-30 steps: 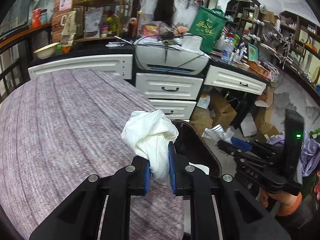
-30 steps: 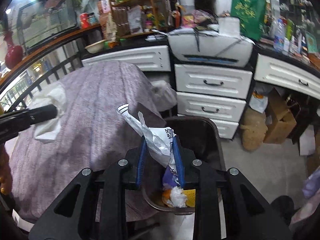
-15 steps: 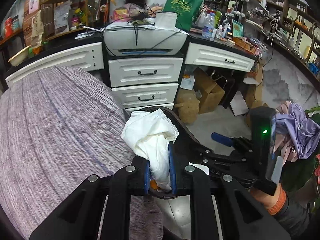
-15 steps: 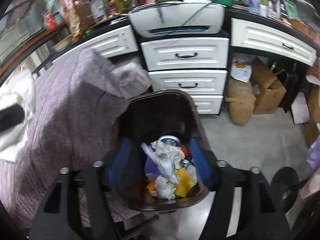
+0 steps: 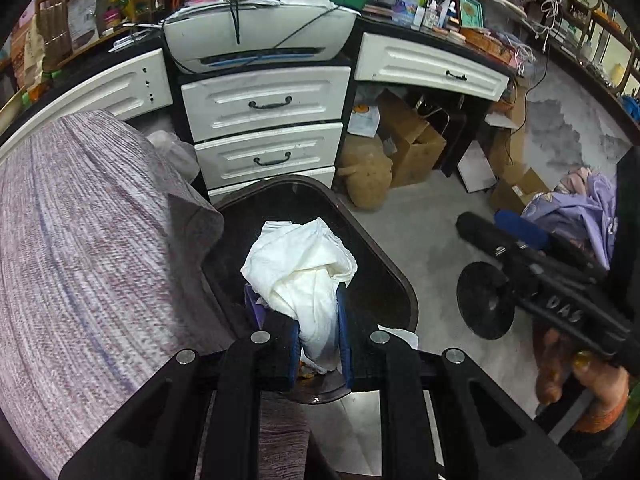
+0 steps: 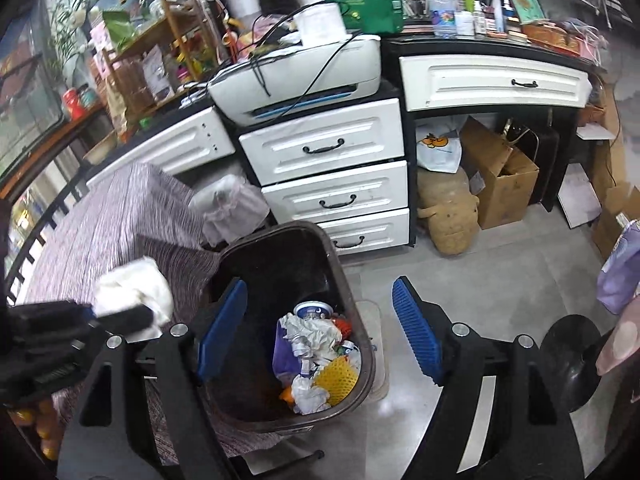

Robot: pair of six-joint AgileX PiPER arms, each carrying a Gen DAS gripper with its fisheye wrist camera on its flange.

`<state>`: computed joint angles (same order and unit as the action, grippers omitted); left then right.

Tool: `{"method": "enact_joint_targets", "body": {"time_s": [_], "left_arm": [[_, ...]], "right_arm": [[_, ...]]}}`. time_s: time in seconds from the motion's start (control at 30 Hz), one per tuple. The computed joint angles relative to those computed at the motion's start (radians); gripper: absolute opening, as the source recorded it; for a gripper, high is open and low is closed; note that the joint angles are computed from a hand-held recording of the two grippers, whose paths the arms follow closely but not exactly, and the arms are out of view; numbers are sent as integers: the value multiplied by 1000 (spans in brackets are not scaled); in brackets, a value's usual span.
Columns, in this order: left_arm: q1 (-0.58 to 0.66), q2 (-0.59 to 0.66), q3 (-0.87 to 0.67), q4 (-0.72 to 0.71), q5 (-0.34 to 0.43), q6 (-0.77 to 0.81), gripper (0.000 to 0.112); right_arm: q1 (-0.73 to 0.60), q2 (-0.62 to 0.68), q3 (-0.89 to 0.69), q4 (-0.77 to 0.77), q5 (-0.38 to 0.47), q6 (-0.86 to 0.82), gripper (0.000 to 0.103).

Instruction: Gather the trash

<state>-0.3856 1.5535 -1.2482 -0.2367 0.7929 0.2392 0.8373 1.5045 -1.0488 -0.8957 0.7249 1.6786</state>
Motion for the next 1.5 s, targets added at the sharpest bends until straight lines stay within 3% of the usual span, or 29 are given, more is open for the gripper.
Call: {"method": "enact_joint_targets", "body": {"time_s": [0.37,0.47,0.53,0.6,0.8,0.97,1.03,1.27,1.4,1.5], "left_arm": [[-67,104,-75,90,21,-68,18],[-78,120,-81,97,17,-76,29],[-83,124,-77,104,7,-79,50],[-81,113,-58,83,-13,-64,61],[-74,74,-28,11,-38,13,76],[-82,-44,53,34,-108,4,87],[-75,-110,101,48,-148,-6,97],[8,-410,278,51,-233,1,98],[83,-577,349,87,-204,-19,98],[159,-687,381,74,-157,7,98]], "right_arm": [[-7,-43,31,-24,29,41,78],[-2,-48,33,-35,37,49,80],[1,-50,31,-39,48,50,81],[6,-52,30,-44,61,53,81],[24,-59,18,-64,119,62,86],[52,-57,-17,-52,169,33,92],[80,-59,-35,-53,194,36,94],[241,-29,-155,-99,335,78,97],[374,45,-282,-142,461,97,97],[463,90,-346,-198,491,107,97]]}}
